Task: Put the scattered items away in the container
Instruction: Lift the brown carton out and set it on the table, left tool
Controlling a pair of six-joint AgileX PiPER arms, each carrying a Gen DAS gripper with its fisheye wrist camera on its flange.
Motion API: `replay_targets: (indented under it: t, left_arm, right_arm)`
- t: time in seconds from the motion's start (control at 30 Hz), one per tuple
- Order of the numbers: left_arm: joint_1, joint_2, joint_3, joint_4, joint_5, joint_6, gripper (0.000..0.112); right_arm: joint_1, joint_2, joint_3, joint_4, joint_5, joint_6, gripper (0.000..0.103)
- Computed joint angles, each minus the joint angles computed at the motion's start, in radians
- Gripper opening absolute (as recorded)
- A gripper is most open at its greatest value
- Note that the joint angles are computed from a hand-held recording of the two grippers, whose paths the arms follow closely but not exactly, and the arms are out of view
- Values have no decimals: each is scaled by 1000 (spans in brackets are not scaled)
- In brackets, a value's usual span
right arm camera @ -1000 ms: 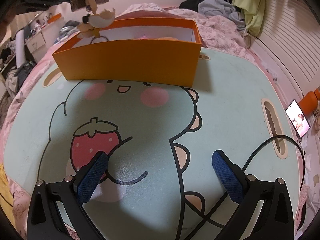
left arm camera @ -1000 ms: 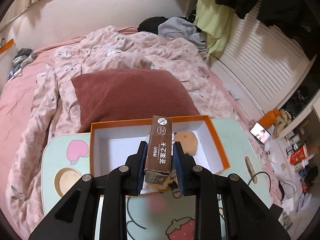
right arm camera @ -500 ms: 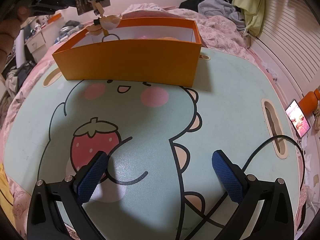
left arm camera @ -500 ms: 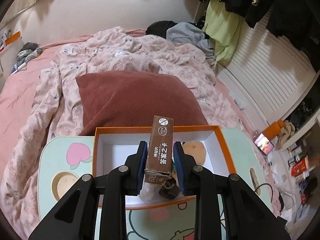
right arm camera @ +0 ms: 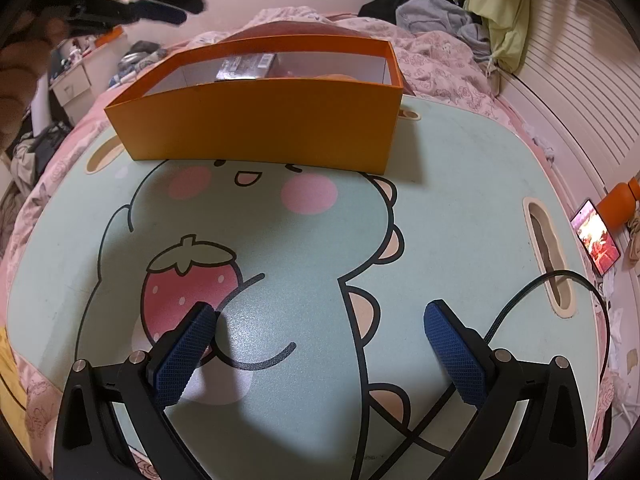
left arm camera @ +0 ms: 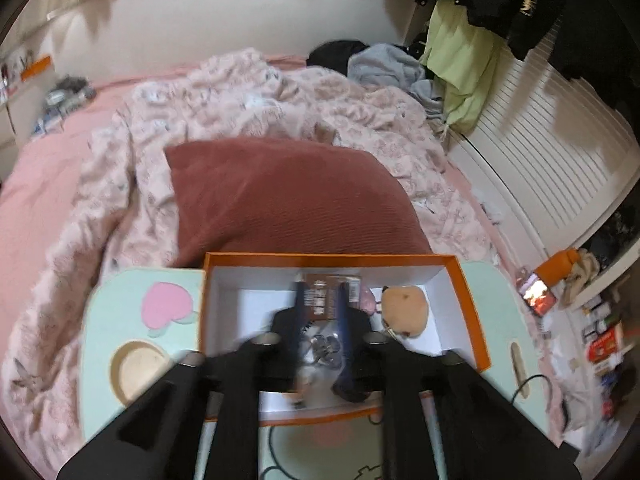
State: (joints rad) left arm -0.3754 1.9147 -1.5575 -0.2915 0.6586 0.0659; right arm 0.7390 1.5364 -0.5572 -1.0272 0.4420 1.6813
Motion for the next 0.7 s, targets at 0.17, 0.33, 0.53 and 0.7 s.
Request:
replay_targets:
  t: [0.17,0.33,0.53,0.7]
  left_arm:
    - [29,107,-99,-122,114,23,61]
    - [-40,238,-239,122,167,-218,61]
    - [-101,402,-464,353,299,-336,58]
    - [-115,291,-269,412,141,-360,58]
  right_arm:
    - [-1,4,0,-9,-2,8,103]
    - [-3,-1,4,-6,-3,4,103]
    - [-4,-5,6,-6,-5,2,103]
    - [0,-3,4,-7,-3,7,103]
